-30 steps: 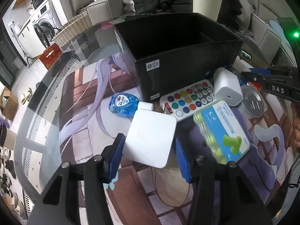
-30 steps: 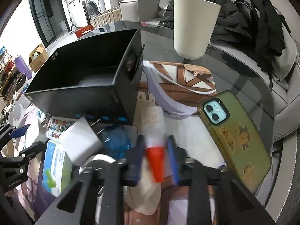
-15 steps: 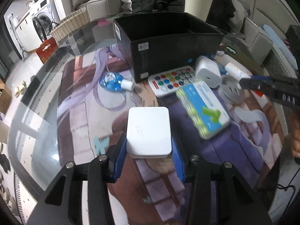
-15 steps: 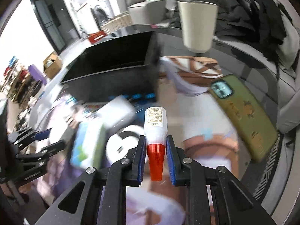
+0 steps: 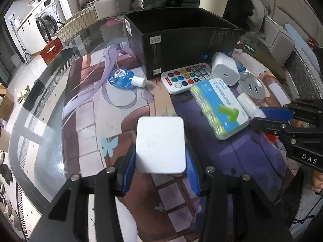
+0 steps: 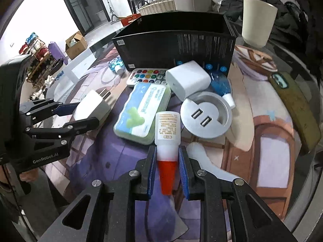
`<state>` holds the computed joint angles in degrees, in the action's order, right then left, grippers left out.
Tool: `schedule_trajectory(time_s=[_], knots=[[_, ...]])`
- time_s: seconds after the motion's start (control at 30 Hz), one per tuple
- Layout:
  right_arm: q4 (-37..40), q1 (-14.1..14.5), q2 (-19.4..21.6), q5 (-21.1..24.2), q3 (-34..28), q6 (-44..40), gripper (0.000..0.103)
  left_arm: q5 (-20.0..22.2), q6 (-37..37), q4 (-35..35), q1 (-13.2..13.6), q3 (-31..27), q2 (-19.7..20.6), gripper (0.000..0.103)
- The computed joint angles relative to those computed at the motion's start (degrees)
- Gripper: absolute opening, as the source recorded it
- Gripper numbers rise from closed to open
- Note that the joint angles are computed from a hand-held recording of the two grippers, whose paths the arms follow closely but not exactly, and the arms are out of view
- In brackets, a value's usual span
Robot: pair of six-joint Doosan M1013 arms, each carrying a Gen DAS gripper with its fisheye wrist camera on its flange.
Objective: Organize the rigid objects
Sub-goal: 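Carry the charger with left tool while right tool carries glue bottle over black box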
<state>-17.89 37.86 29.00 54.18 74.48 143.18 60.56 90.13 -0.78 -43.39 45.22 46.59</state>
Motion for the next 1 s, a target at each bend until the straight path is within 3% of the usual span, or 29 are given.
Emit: schedule_trajectory(time_s=[0.13,0.23,0.47,0.7,0.87,1.0], knots=[[-0.09,-0.2,0.49,-0.08,-0.46,-0.1,0.025,0.47,-0.42,1.42,-0.35,-0.76,0.42,0.044],[-0.1,-0.2,0.26,-0.41,-0.18,0.15,0.021,-0.11,-0.53,1.58,-0.41,-0.37,0.17,0.044],[-1.52,0.42,-1.54,-2.85,1.65,2.48,0.021,-6.89,-0.22,1.72,-0.49,3.24,-2.37,0.043],[-11.68,2.01,-3.34,-5.84,3.09,9.62,0.021,-11.59,-0.84,1.88,-0.42,5.81,-4.13,0.043],[-22.41,3.62,-4.45,-7.23,4.14,16.41,0.021,-19.02,-2.34,4.53,-0.8,9.61,-6.58,0.043],[-28.94,4.64,-5.1,-8.07,4.99,20.99,0.021,-27.47,-6.46,10.79,-1.42,13.8,-9.11,0.043]])
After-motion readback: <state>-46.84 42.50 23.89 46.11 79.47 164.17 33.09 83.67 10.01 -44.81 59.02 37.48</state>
